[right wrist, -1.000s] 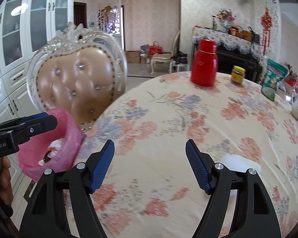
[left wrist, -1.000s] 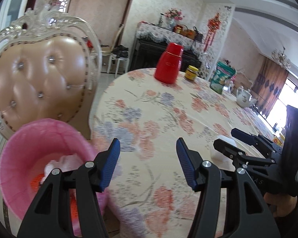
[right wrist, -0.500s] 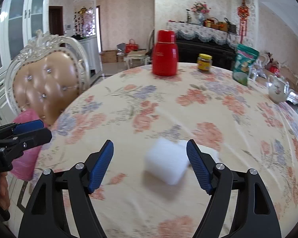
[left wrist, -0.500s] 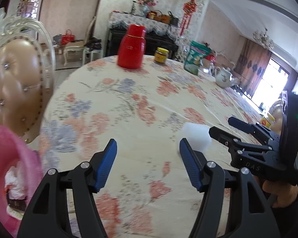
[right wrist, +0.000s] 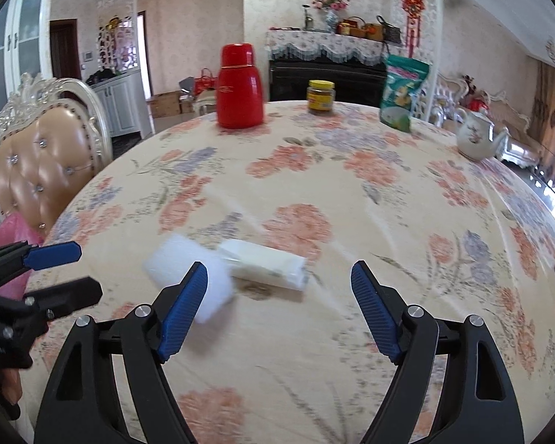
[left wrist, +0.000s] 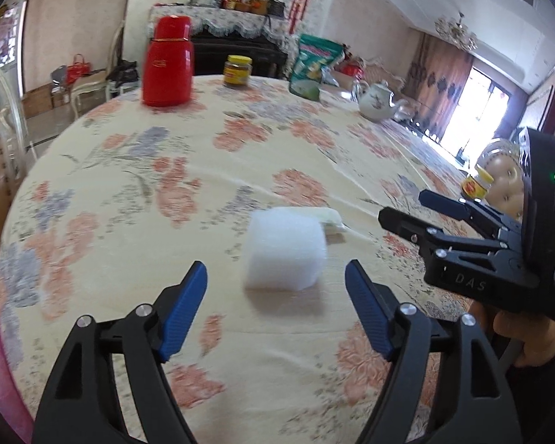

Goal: Collect trash
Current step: 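Move both open grippers back over the foam block and packet on the table, then grasp the white foam block with the left gripper while the right gripper grasps the white paper-wrapped packet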

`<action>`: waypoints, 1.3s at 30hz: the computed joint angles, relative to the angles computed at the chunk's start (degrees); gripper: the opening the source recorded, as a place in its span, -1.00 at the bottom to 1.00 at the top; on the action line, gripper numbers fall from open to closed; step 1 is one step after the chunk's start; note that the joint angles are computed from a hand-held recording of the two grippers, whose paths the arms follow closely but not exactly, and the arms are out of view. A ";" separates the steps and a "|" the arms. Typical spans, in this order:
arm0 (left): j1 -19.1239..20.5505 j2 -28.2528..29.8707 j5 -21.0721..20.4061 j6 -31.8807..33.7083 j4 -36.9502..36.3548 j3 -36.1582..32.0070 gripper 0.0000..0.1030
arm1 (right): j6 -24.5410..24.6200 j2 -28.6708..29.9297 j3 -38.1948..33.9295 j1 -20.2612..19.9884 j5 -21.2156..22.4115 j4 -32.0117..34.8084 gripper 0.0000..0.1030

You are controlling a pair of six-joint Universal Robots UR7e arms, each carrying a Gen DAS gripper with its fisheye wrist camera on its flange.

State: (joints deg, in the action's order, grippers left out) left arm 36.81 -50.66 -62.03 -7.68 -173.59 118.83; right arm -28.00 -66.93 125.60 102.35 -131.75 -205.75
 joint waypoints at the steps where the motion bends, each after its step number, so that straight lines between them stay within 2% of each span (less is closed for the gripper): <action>1: 0.00 0.67 -0.09 0.10 0.14 -0.40 0.52 | -0.05 -0.37 0.15 -0.48 0.05 0.07 0.48; 10: 1.75 8.05 0.07 0.69 3.47 -6.66 0.59 | -0.67 -2.24 0.60 -3.68 1.27 1.63 0.50; 12: 2.37 9.09 0.32 1.06 4.06 -7.74 0.54 | -1.13 -2.05 0.32 -4.06 1.61 2.14 0.51; 15: 3.26 9.87 0.18 1.66 5.52 -8.95 0.27 | -1.86 -1.47 -0.39 -4.47 2.13 2.87 0.55; 16: 3.41 9.86 -0.12 1.97 5.13 -8.90 0.26 | -2.08 -1.14 -0.81 -4.58 2.21 3.29 0.55; 26: 4.20 6.21 2.65 1.31 3.28 -6.54 0.24 | -5.71 3.45 -5.12 -5.17 3.19 7.63 0.55; 33: 4.68 2.74 4.19 0.21 2.13 -4.36 0.24 | -8.76 7.41 -8.69 -5.23 1.53 10.49 0.55; 36: 4.65 1.60 4.70 0.03 1.94 -3.62 0.24 | -8.60 8.48 -10.24 -5.45 1.11 12.13 0.55; 39: 4.70 0.36 5.20 -0.24 1.62 -2.78 0.24 | -7.94 9.29 -11.74 -5.67 1.17 14.14 0.41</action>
